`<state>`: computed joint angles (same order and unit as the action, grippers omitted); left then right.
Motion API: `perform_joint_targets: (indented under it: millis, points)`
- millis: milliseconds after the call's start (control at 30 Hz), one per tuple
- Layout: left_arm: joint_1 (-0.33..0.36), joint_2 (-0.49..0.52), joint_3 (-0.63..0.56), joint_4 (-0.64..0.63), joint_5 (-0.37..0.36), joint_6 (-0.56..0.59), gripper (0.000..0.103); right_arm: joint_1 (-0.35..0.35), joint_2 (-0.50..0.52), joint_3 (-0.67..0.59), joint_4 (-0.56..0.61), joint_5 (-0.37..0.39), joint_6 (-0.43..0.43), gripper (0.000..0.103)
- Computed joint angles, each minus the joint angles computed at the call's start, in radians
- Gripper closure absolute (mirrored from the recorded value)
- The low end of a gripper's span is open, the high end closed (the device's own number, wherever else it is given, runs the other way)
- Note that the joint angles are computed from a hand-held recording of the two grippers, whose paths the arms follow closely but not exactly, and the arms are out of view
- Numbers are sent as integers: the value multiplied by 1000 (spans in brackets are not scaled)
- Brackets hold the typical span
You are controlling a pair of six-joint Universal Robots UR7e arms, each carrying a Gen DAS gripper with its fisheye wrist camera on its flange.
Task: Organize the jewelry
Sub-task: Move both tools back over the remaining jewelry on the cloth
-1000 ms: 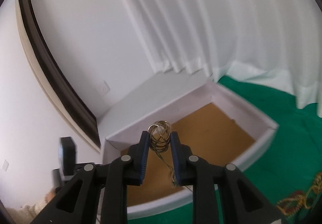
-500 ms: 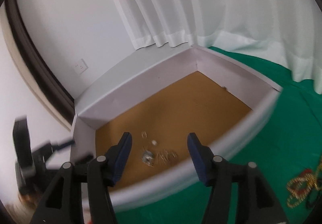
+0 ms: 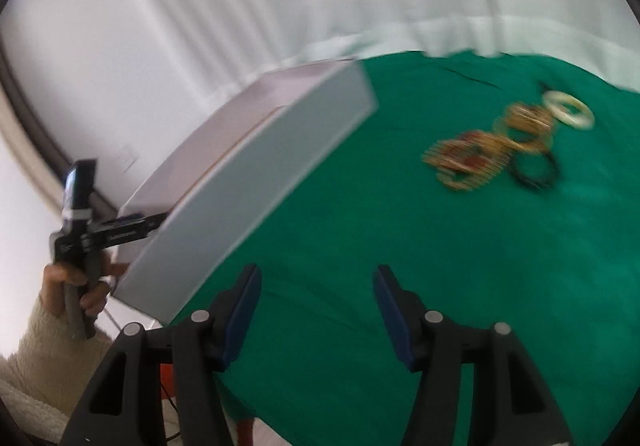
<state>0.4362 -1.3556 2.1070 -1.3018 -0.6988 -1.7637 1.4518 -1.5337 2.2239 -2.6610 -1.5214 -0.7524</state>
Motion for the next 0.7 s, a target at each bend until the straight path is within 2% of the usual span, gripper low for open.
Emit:
perform_joint_targets:
  millis: [100,200,300,333,467,567,633,700]
  points:
    - [-32,76,-33,63,-13,-44,23,-43,-47,4,-13,3,12,44]
    - [-47,57,-8,-32,-35,-14,23,-79,-89,9,-30,10,9,44]
    - [-48,35,-3,-70,-48,-17,12,-95,-114,15,-65,-1,-11,43]
    - [-54,30,-8,-60,-50,-32,6,-99,-120,22,-90,-10,-22,40]
    - [-82,78,-113,176,-48,-163,3,-117,-143,50,-192,-40,-34,21]
    - [-127,110,-177,315,-33,-251,1,-138,-153,67,-256,-69,-43,20]
    - [-149,109,-187,302,-8,-242,1,-153,-148,74,-306,-98,-49,18]
    - [-169,115,-191,225,9,-187,1,-162,-136,72,-335,-131,-47,18]
